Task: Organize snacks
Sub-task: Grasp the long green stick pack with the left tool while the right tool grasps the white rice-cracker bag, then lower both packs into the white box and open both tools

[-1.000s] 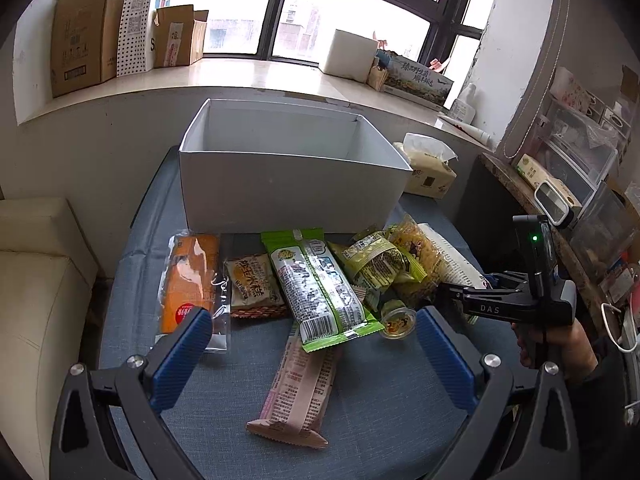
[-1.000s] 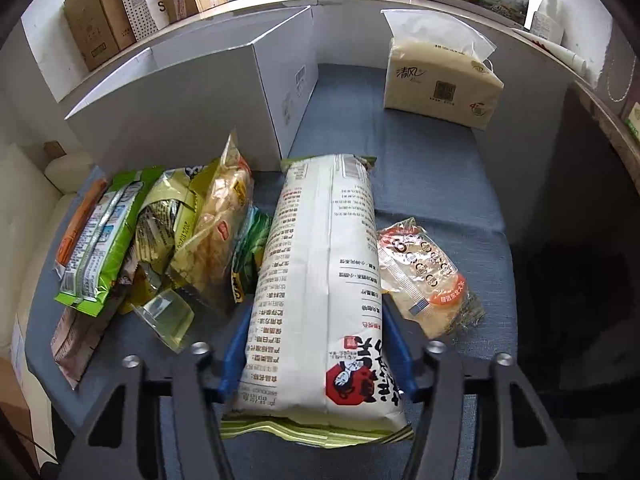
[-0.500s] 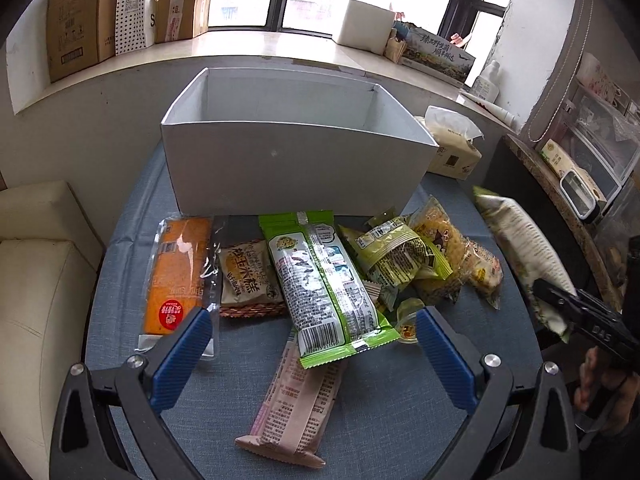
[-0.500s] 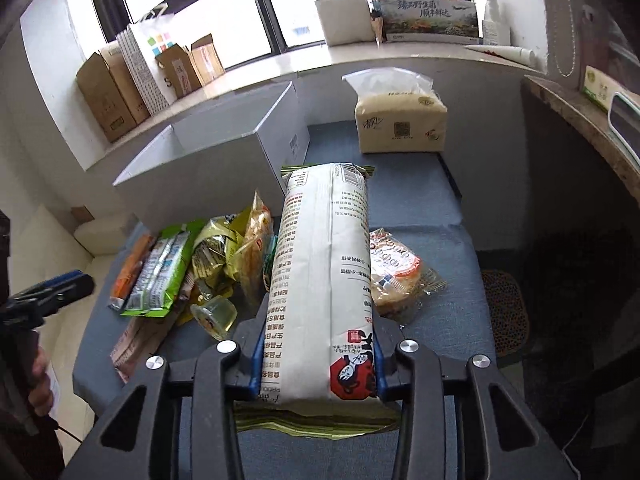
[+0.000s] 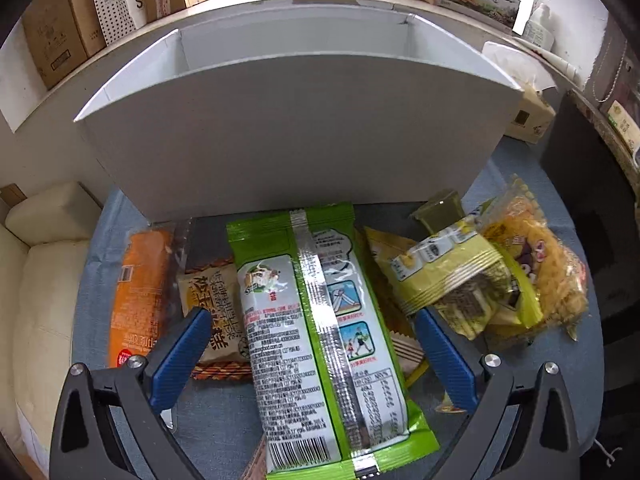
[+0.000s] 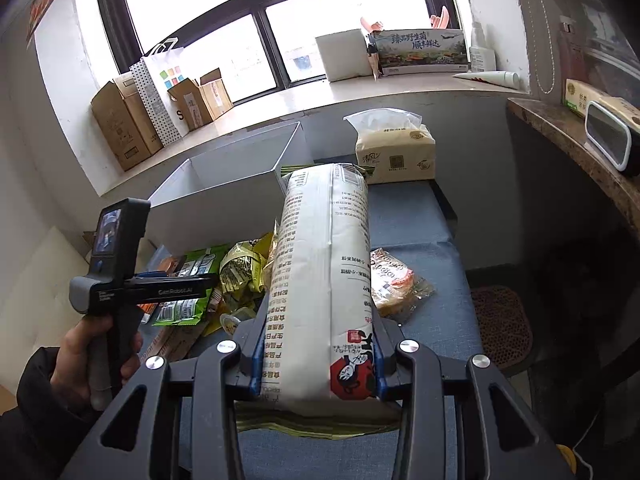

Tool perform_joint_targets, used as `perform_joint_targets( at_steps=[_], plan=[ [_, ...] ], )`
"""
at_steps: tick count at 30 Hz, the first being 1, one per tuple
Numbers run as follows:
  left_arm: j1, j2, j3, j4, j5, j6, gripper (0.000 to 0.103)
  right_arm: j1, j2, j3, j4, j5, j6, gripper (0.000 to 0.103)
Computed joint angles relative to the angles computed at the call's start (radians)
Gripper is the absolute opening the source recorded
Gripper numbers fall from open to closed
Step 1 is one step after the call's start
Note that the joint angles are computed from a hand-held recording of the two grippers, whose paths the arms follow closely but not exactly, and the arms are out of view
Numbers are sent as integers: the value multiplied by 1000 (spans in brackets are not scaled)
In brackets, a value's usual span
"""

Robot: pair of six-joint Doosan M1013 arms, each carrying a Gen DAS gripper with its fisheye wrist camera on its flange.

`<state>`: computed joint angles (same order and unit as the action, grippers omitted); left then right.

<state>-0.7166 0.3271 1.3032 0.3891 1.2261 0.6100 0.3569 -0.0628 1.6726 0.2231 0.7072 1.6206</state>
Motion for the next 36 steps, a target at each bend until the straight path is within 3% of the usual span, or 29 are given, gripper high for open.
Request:
perform_joint_targets(
  at_steps=[3,4,5,6,25,27,31,36],
  plan=[
    [10,1,9,-19,-15,2,101,-1,-1,3,8,1,-11,43],
    [12,-2,15,-26,-24,2,96,-1,-1,3,7,1,-8,43],
    [12,-4,17,-20,-21,3,77,0,0,3,8,3,-9,43],
    [7,-6,17,1,-13,-6,74,1,0,4,9,2,-10,43],
    [-32,-220,174,117,-282,-36,74,30,30,-6,134,-46,-95,43],
    [-18,-233,175,124,-316,-27,74,38,50,-33,154,-42,-115,43],
    [23,-217,118,127,-302,3,74,57,101,-107,191,-53,-152,43],
    [112,-183,55,36,-382,114,74,65,209,-247,233,-26,-132,43]
  ],
)
